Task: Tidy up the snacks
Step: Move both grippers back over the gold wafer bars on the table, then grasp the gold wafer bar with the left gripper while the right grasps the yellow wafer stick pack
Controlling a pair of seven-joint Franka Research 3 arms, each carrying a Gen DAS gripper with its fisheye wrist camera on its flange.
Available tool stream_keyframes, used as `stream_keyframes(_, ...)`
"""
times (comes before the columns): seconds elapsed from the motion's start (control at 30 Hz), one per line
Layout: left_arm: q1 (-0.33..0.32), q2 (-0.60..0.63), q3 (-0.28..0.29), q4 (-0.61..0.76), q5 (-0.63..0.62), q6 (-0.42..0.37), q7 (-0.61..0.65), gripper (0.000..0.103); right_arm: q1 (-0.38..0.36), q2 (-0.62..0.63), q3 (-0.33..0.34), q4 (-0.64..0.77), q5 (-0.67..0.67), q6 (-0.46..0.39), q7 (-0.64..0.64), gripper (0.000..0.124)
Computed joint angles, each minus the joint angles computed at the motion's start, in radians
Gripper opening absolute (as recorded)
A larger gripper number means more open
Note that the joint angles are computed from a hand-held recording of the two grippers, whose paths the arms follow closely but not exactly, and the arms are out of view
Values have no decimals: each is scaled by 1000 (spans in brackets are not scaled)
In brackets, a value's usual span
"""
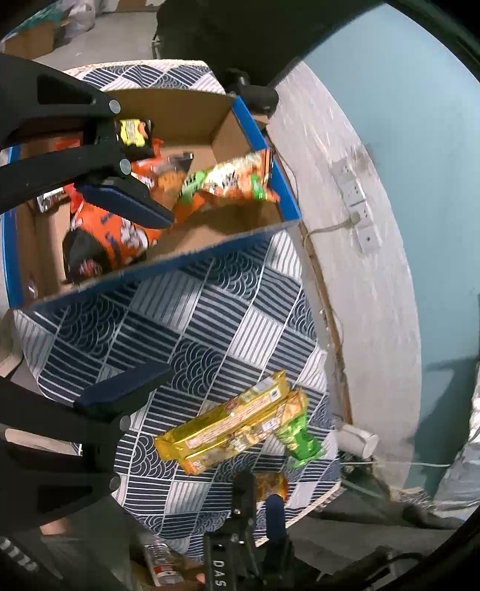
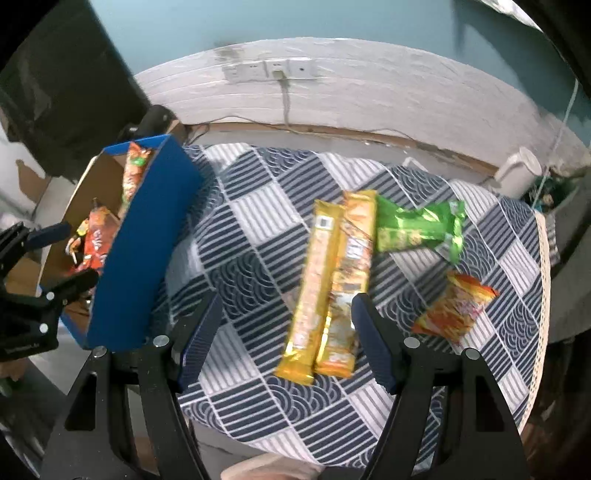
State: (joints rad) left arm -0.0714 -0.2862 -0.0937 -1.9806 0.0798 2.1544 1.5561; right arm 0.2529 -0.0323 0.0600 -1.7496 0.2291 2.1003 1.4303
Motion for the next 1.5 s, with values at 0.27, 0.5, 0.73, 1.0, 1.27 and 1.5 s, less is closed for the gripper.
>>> stream_keyframes(0.27, -23, 77, -21, 53, -44, -51, -25, 76, -29, 3, -21, -54, -7, 6, -1, 73)
stream_keyframes(0.5, -36, 140, -48, 72, -12, -60, -48, 76, -41, 26, -24, -86, -35, 1, 13, 73)
stream_keyframes(0.73, -50, 196, -62, 84, -17, -60, -56, 76, -42, 59, -24, -100, -57, -13, 18, 73)
stream_keyframes(1.0, -45, 258, -63, 113, -10, -86, -81, 76, -34, 90, -25, -100, -113, -11, 33, 73)
stream_keyframes(1.27, -33, 285, -62, 144, -50, -103, -92, 76, -26, 109, -20, -102, -98, -1, 23, 73)
stream_keyframes(1.5, -34, 299, -67, 159, -52, -117, -92, 76, -6, 129, -14, -99, -116, -1, 26, 73)
